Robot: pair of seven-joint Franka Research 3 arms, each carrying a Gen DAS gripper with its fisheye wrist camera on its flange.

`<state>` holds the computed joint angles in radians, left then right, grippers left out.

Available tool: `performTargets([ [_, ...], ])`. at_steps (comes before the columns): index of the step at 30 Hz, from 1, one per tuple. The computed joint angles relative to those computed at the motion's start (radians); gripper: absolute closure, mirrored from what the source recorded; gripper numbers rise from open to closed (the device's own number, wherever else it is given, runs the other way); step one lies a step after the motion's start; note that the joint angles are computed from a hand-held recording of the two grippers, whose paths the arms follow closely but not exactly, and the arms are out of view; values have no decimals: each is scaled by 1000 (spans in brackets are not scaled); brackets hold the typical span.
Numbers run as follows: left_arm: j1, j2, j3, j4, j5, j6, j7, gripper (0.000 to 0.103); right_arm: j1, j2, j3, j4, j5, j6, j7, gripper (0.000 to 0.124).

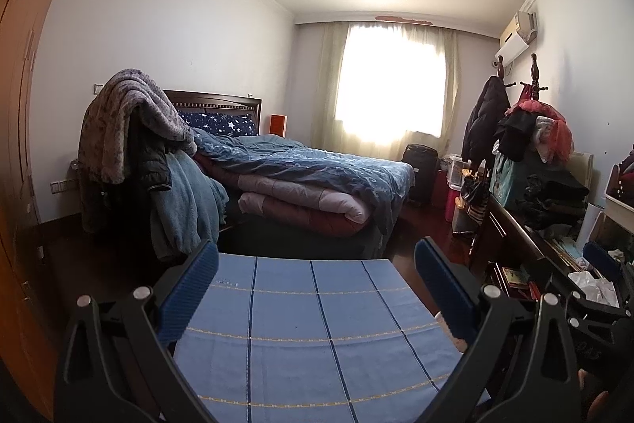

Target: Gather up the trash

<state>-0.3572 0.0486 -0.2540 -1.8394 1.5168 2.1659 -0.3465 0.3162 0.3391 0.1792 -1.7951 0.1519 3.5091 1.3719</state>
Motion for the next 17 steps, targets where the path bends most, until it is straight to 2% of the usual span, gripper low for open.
performTargets([
  [7, 15, -1, 9, -18, 12, 52, -24, 3, -4, -1, 4, -3, -8, -4, 3, 24],
  [11, 18, 14, 12, -6, 11, 53, -12, 3, -2, 2, -1, 4, -5, -20, -1, 24],
  [17, 27, 31, 26, 8, -33, 84, 9, 3, -40, 20, 32, 30, -31, -58, 6, 24],
])
